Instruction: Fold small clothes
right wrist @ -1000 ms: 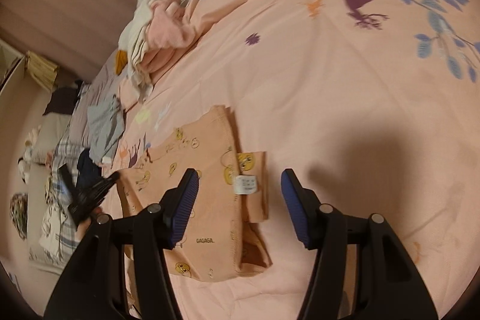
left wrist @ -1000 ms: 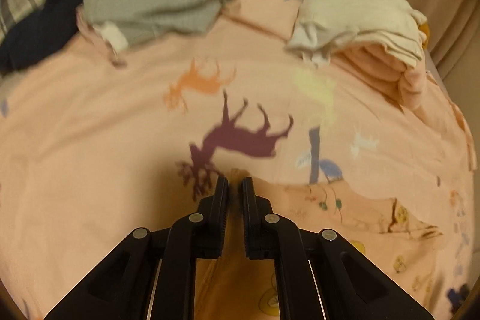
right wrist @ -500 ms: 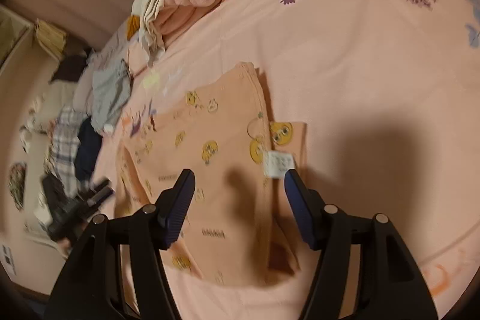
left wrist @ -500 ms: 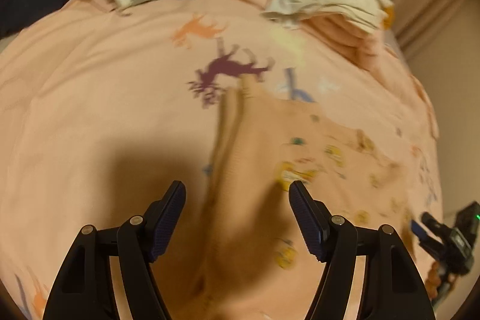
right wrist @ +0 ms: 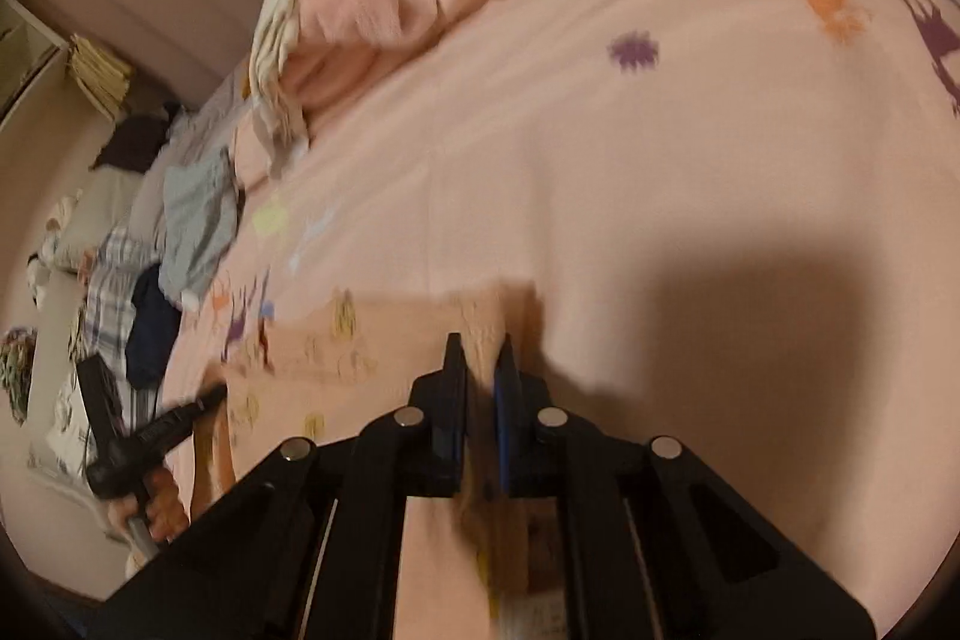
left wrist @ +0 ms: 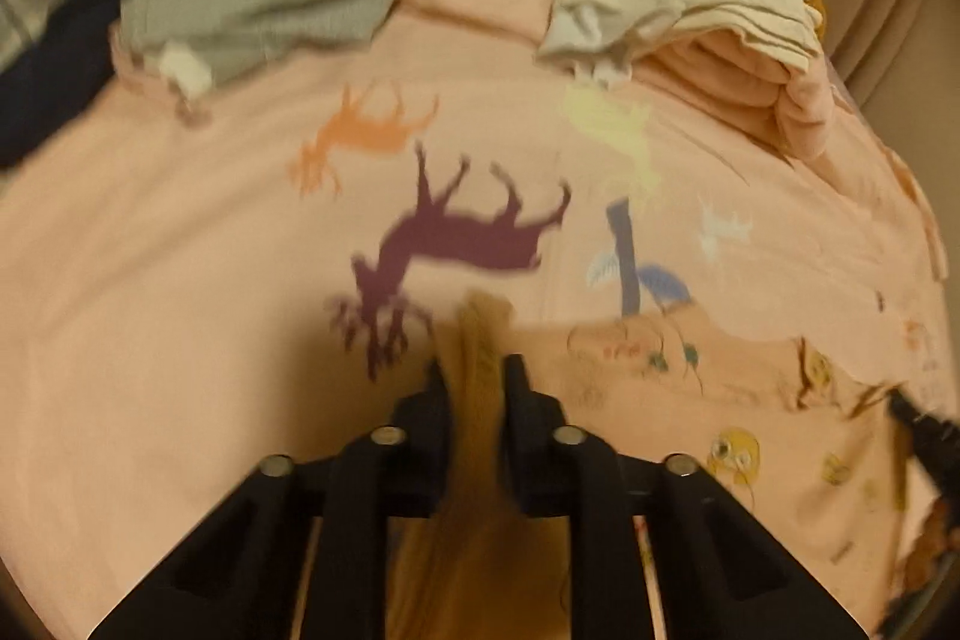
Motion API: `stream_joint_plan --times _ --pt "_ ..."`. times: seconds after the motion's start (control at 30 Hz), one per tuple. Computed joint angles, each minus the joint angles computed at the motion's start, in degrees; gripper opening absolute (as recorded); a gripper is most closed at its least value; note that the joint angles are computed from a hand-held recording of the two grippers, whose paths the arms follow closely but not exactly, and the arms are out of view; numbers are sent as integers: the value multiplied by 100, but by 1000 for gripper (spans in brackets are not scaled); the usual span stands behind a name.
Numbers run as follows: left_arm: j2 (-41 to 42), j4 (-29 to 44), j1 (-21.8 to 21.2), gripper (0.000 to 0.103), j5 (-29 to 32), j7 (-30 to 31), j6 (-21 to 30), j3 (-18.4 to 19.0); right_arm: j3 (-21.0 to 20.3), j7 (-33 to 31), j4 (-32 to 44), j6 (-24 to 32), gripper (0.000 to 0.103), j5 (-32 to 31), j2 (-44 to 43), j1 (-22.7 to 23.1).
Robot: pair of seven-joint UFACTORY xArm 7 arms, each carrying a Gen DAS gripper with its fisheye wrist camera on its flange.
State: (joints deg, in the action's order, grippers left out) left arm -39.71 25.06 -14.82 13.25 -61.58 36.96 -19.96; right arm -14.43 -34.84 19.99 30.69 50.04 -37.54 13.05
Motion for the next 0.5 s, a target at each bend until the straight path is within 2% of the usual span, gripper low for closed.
stream_joint_plan --times 0.03,0.1,0.17,0.2,0.27,0.33,0.37,0.4,0.43,0.5 --pt "44 94 134 11 107 -112 115 -120 100 48 28 -154 7 -9 -11 -22" --pt "129 180 275 10 198 -210 123 -87 132 81 114 -473 6 43 -14 36" --pt "93 257 603 6 507 -567 263 -318 16 186 276 -412 6 13 119 60" --pt "88 297 720 6 685 -684 326 -395 85 292 296 -475 6 -59 184 9" --pt "-19 296 887 6 1001 -948 386 -504 473 600 211 -906 7 -459 352 -193" --pt "-100 260 813 6 989 -960 390 -337 788 981 97 -1304 13 -936 512 -395" --pt "-131 280 775 6 981 -935 489 -311 1008 1353 88 -1279 14 -1309 588 -677" --pt "-209 302 723 6 994 -865 645 -297 1063 1608 119 -1136 22 -1567 617 -858" --pt "-280 332 654 6 988 -782 793 -286 877 1624 149 -895 37 -1609 533 -847" --pt "-629 342 332 7 791 -496 1218 -182 167 1440 183 -128 59 -1453 25 -631"
